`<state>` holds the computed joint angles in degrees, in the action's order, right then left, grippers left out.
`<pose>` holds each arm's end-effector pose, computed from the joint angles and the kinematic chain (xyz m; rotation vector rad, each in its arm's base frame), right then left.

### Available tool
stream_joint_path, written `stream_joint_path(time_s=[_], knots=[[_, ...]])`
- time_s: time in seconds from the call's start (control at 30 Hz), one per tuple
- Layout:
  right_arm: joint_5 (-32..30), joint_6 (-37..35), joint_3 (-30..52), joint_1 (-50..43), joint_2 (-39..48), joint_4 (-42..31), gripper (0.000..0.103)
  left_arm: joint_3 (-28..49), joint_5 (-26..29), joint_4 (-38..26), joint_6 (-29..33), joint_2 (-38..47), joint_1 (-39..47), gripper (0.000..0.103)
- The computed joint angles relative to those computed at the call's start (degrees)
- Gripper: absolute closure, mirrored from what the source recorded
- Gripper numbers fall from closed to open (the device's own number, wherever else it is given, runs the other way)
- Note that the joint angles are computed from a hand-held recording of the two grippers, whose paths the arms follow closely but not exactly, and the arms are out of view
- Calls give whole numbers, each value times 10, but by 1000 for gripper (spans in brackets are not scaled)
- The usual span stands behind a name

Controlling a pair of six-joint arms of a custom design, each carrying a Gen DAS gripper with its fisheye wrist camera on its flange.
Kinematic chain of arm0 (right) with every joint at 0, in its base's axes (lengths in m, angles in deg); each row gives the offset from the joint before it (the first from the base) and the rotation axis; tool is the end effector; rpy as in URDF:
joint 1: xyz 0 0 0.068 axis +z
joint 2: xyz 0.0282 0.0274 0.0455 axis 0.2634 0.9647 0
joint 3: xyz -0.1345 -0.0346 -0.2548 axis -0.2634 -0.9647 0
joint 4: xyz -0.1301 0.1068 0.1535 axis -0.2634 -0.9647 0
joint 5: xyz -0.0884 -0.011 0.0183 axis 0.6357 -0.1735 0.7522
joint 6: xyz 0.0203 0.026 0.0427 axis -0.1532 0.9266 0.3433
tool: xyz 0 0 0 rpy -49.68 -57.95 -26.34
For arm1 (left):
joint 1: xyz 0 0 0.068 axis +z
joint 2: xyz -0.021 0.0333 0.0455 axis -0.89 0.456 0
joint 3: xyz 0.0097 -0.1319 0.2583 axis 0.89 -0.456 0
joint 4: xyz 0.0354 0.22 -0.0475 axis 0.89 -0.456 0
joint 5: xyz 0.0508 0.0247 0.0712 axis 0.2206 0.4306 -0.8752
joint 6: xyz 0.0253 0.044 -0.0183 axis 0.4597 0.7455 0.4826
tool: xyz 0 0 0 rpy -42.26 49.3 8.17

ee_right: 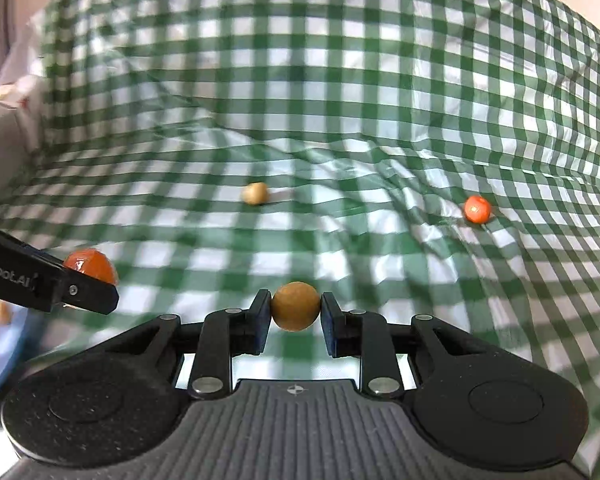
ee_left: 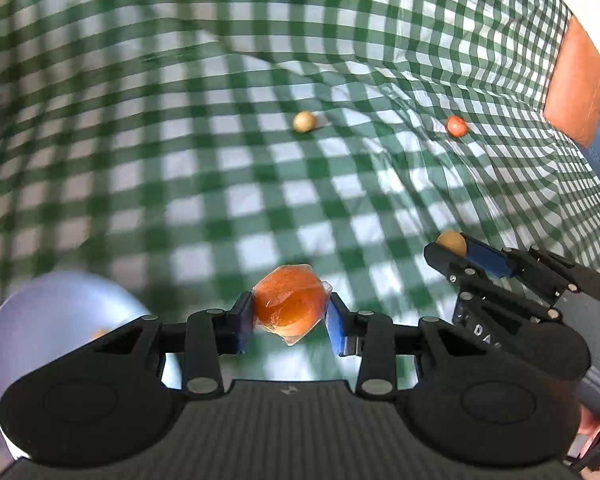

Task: Organize fruits
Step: 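Grasp an orange with the left tool while the right grasps a yellow fruit, then lower the orange and yellow fruit into the blue plate and release both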

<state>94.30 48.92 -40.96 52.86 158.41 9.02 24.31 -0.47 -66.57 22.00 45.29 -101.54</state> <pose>0.1684 0.1033 0.1184 0.2536 2.2480 -0.0952 0.2813 -0.2279 0.1618 0.6708 2.5556 -0.3808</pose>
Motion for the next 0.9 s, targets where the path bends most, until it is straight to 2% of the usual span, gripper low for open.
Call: stream_joint_path(time_s=[0.1,0.17,0.3,0.43,0.6,0.73,0.9], knots=[[55,97,58,128,-76,-179,75,-100,-17,-1,23,-114,21,61],[79,150,108,194,-94,-276,75,-152,-32,-16,35,-190,39,61],[110,230,218,306,-88,-421,75,-211,-37,-80,59,-326,85,61],[119,262,325,380,-51,-501,75,-244,-15,-159,86,-454,153,61],[123,258,452,436,15,-572,75,-255,35,-248,144,-560,267,61],[127,264,547,469,65,-630,75,-254,101,-299,232,-606,392,61],[124,267,607,491,106,-666,75,-249,170,-343,308,-631,502,61]])
